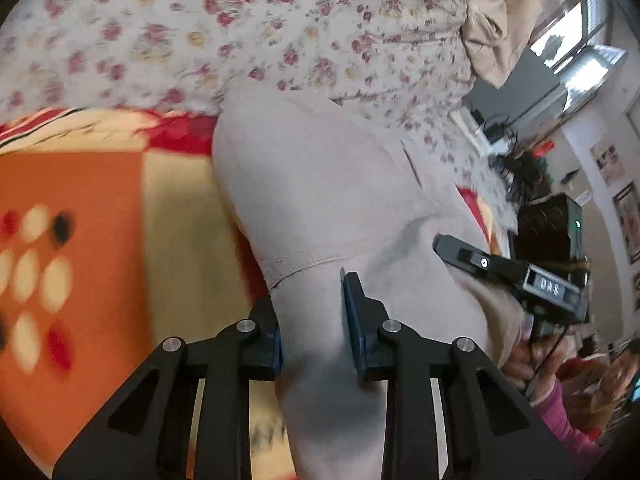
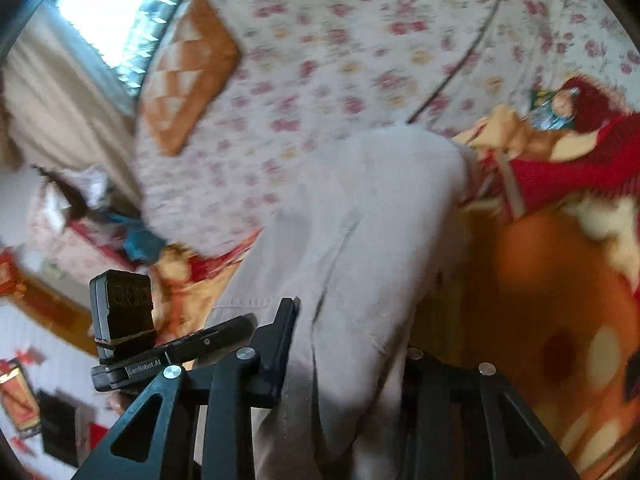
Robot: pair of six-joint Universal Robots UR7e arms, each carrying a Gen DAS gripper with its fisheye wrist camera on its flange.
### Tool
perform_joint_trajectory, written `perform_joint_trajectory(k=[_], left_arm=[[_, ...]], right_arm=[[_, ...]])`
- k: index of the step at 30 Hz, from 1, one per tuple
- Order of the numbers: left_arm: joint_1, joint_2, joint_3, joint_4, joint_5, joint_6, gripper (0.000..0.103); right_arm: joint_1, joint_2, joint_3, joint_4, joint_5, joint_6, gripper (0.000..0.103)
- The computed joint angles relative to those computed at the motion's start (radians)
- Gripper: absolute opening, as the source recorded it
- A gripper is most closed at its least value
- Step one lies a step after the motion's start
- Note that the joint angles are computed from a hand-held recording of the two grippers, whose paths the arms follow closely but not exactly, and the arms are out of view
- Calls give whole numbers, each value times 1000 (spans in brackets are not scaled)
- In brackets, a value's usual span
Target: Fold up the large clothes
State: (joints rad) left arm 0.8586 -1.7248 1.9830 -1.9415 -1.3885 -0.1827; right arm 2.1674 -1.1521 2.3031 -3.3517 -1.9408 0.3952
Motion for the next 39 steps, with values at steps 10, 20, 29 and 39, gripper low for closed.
perform_joint_trajectory(k=[10, 20, 29, 39], left_arm=[[-67, -176, 125, 107, 185, -123, 34], [-226, -201, 181, 83, 392, -219, 73], [-216, -179, 282, 45, 497, -268, 82], [-294, -298, 285, 145, 557, -358, 82]], right_arm=[[159, 68, -35, 305, -342, 243, 58], [296, 104, -68, 189, -380, 13, 57], [191, 129, -26, 330, -355, 54, 57], [334, 136, -95, 480, -556, 218, 70]])
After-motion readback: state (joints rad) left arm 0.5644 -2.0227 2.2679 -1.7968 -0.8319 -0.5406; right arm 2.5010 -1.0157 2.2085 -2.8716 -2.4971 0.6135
